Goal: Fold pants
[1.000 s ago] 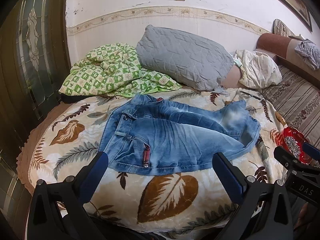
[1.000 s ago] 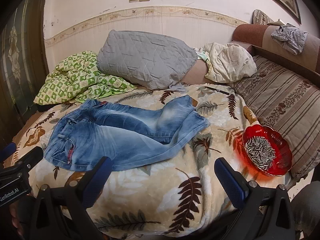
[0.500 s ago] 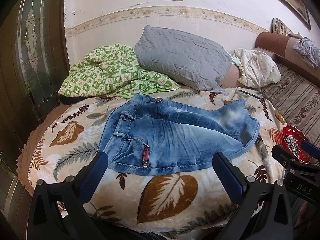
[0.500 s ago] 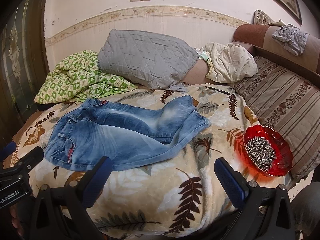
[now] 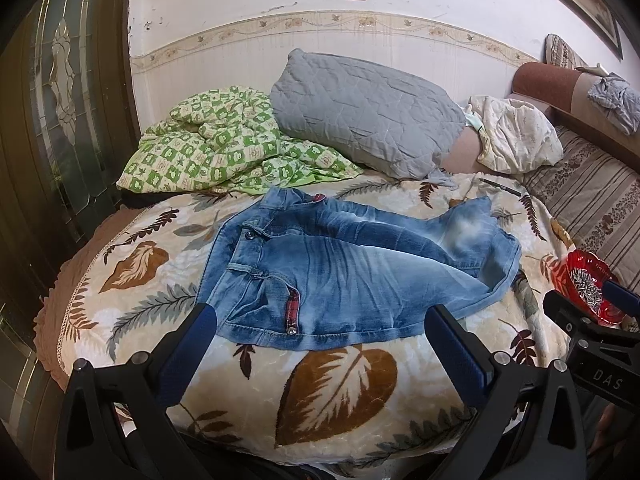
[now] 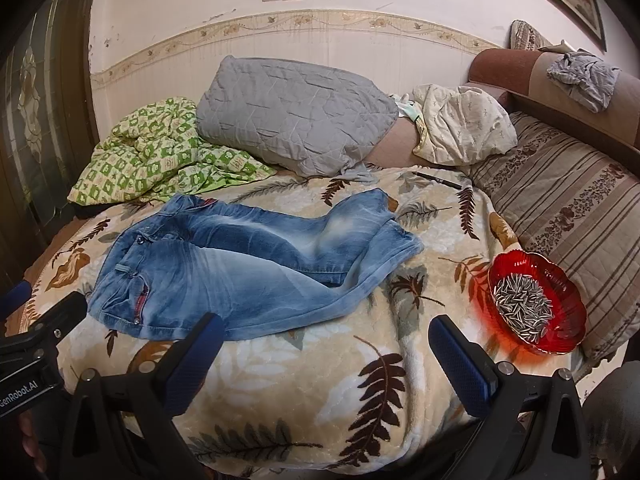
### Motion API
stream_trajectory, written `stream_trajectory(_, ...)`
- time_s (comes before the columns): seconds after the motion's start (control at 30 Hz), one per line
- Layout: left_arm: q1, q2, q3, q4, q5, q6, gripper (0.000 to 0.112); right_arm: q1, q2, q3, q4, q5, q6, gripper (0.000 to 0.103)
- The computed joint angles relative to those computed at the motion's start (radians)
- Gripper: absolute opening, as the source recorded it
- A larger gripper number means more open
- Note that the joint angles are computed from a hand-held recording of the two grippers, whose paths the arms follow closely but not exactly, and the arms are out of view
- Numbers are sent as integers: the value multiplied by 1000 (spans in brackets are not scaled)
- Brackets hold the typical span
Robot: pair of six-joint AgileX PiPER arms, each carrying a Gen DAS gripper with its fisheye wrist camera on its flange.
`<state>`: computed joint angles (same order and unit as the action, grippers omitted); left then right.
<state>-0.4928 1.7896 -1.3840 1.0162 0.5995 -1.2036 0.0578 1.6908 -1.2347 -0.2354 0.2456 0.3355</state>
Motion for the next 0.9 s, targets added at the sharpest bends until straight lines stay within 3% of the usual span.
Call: stream_trajectory(0.9, -14, 6, 11, 12, 5, -16, 103, 0, 7, 21, -13, -13, 20, 103)
